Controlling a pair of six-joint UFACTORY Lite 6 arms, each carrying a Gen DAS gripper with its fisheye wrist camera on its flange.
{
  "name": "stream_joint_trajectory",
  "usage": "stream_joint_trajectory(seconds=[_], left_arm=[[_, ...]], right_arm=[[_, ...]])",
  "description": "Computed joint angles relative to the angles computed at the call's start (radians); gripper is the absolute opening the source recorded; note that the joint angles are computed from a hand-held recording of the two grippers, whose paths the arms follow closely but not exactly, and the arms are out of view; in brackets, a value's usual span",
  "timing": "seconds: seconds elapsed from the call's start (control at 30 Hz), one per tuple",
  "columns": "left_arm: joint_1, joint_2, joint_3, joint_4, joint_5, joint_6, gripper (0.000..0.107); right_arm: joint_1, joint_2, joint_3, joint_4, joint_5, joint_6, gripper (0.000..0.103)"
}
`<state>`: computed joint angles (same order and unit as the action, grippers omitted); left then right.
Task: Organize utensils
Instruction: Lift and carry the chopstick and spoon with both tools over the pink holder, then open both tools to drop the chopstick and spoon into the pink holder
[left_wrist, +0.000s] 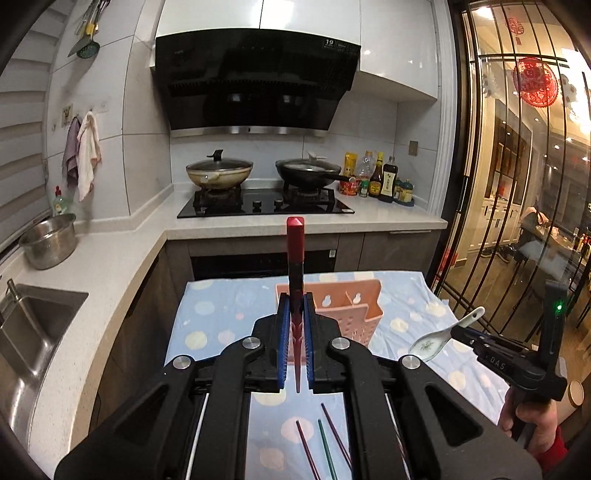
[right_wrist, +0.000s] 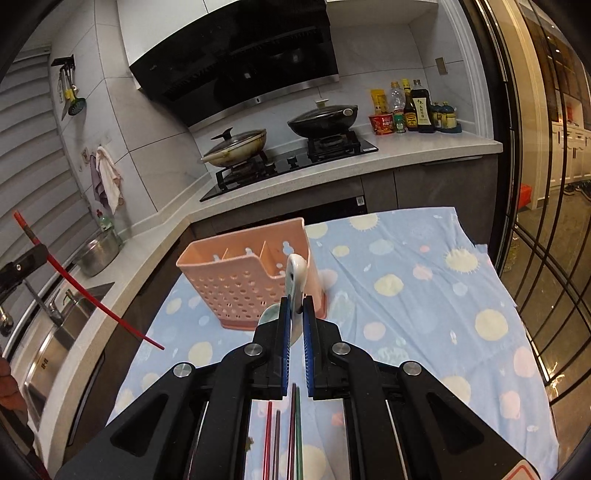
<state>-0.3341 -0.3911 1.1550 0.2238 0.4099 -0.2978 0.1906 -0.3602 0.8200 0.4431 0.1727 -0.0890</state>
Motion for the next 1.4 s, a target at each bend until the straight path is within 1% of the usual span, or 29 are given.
stream_joint_trajectory(seconds=[0.07, 0.17, 0.23, 0.33, 0.4, 0.47, 0.5, 0.6, 0.8, 0.87, 0.9, 0.93, 0.97, 1.0, 1.03, 1.07, 1.1, 1.17, 1.27, 1.33, 1.4], left_arm=[[-0.003, 0.083, 0.108, 0.007, -0.004, 0.0, 0.007], [-0.006, 0.211, 0.278, 0.033, -0.005, -0.009, 0.007], [-0.009, 0.304, 0.398, 0.06, 0.005, -0.026, 0.007], [0.02, 0.458, 0.578, -0.021, 0.023, 0.053, 0.007], [0.034, 0.563, 0.692, -0.061, 0.054, 0.082, 0.007], [0.044, 0.654, 0.772, -0.089, 0.079, 0.1, 0.007], [0.046, 0.692, 0.802, -0.096, 0.09, 0.103, 0.007], [0.047, 0.75, 0.806, -0.095, 0.092, 0.098, 0.007], [0.051, 0.775, 0.751, -0.08, 0.063, 0.068, 0.007], [0.044, 0.764, 0.721, -0.031, 0.046, 0.016, 0.008], [0.041, 0.767, 0.721, -0.017, 0.05, 0.004, 0.011], [0.037, 0.756, 0.704, 0.008, 0.047, -0.02, 0.015], [0.038, 0.754, 0.701, 0.019, 0.046, -0.032, 0.025], [0.035, 0.741, 0.682, 0.049, 0.042, -0.065, 0.04], [0.03, 0.722, 0.656, 0.102, 0.036, -0.119, 0.046], [0.023, 0.694, 0.616, 0.168, 0.023, -0.186, 0.054], [0.02, 0.673, 0.588, 0.206, 0.013, -0.22, 0.056], [0.017, 0.619, 0.519, 0.233, -0.004, -0.251, 0.058], [0.024, 0.551, 0.434, 0.222, -0.026, -0.245, 0.06], [0.017, 0.508, 0.38, 0.262, -0.034, -0.282, 0.063], [-0.001, 0.468, 0.329, 0.341, -0.027, -0.358, 0.064]], right_arm=[[-0.007, 0.09, 0.102, 0.002, 0.001, -0.015, 0.007], [-0.012, 0.226, 0.266, -0.076, 0.012, 0.048, 0.007], [-0.027, 0.322, 0.377, -0.036, 0.035, 0.003, 0.007], [-0.041, 0.469, 0.53, -0.022, 0.064, -0.007, 0.007], [-0.045, 0.564, 0.627, -0.039, 0.085, 0.018, 0.007], [-0.046, 0.649, 0.707, -0.057, 0.103, 0.042, 0.007], [-0.045, 0.686, 0.739, -0.064, 0.112, 0.052, 0.007], [-0.041, 0.769, 0.805, -0.058, 0.134, 0.049, 0.007], [-0.011, 0.86, 0.877, -0.168, 0.157, 0.143, 0.008], [-0.006, 0.852, 0.861, -0.183, 0.141, 0.163, 0.01], [-0.002, 0.838, 0.846, -0.208, 0.133, 0.186, 0.012], [0.003, 0.824, 0.832, -0.23, 0.124, 0.211, 0.017], [0.003, 0.804, 0.807, -0.228, 0.11, 0.214, 0.025], [0.002, 0.776, 0.773, -0.215, 0.094, 0.208, 0.028], [0.002, 0.745, 0.736, -0.209, 0.079, 0.208, 0.031], [0.001, 0.716, 0.703, -0.204, 0.069, 0.206, 0.031], [0.002, 0.68, 0.661, -0.21, 0.055, 0.212, 0.032], [0.009, 0.604, 0.572, -0.262, 0.028, 0.267, 0.039], [0.014, 0.493, 0.435, -0.217, -0.004, 0.24, 0.044], [0.023, 0.429, 0.357, -0.261, -0.016, 0.293, 0.046], [0.034, 0.366, 0.283, -0.308, -0.028, 0.355, 0.046]])
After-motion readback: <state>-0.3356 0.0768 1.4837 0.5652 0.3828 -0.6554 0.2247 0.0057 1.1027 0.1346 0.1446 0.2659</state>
